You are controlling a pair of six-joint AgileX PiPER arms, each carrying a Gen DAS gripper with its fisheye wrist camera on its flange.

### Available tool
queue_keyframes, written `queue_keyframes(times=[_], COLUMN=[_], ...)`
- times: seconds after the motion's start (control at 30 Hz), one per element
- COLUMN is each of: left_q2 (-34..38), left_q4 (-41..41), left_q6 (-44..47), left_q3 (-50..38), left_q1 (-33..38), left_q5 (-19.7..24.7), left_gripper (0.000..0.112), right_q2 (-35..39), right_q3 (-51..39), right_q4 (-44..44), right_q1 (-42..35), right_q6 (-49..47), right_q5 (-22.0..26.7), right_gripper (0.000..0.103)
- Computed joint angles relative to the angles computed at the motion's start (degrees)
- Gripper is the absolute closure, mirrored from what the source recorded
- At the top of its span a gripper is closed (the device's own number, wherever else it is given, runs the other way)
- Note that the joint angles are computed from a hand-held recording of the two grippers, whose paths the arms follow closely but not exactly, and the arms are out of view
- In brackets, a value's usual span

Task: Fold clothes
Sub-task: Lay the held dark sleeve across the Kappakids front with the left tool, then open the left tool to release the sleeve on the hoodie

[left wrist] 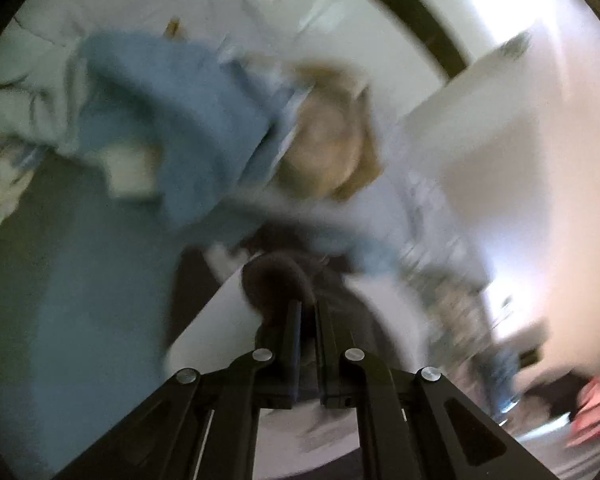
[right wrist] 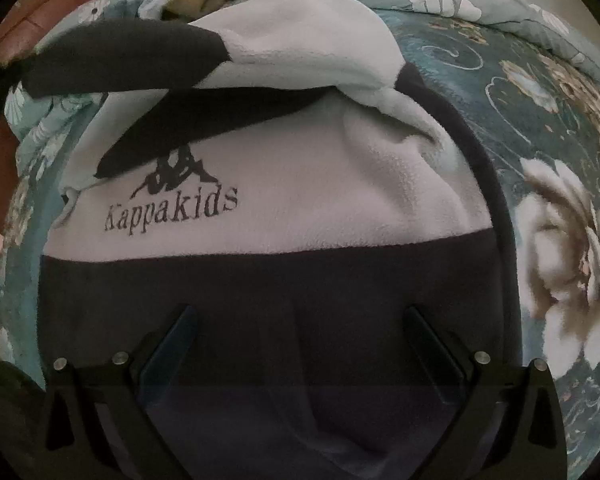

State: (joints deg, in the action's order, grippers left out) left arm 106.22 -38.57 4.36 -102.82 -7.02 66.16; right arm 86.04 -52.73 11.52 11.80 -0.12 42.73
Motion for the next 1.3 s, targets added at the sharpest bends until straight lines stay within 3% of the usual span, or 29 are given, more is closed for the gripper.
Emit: queue_keyframes(times=[0.07, 0.27, 0.47, 0.67, 0.87, 0.97, 1.03, 1.13, 1.3], left_q2=[-0.4, -4.9, -6.9, -10.0, -3.8, -2.1, -2.3, -2.2, -4.1], left_q4=[2.8, 0.0, 3.4, -4.3, 9.4, 11.9, 9.4, 8.9, 9.0], left_q6=[-0.1, 1.8, -3.2, -4.4, -12.7, -15.5, -15.4, -16.5, -15.4], left_q3=[5.2, 19.9, 17.5, 17.8, 10.0, 11.2, 13.7, 14.3, 13.8], left_q1=[-0.1, 3.6, 4.1, 1.7, -6.8, -6.4, -5.1, -4.6, -3.9], left_q5=[0.3, -3.2, -0.9, -5.7, -5.5, -4.2, -5.3, -5.2, -2.2], left_gripper=[0.105, 0.101, 0.104, 0.101, 0.1, 0.1, 0.1, 0.1, 0.1], right_q2=[-0.3, -0.9, -1.9, 6.7, 15.3, 17.1, 18.9, 21.9, 20.7], right_q3=[0.1, -0.2, -2.8, -18.4, -29.7, -30.1, -30.1, -30.9, -30.7], right_q4=[0.7, 2.6, 10.6, 9.4, 9.1, 6.7, 4.3, 5.4, 7.4], right_q1=[-0.4, -1.4, -6.3, -7.3, -3.5, -3.3, -3.8, -5.2, -5.9], right_q6=[-0.7, -2.9, -10.9, -9.3, -9.1, -9.7, -7.9, -6.7, -7.1], right_q5=[0.1, 1.2, 0.5, 1.3, 4.5, 5.0, 5.1, 6.6, 7.6], right_gripper=[0.0, 0.0, 0.0, 0.0, 0.0, 0.0, 0.0, 0.0, 0.0])
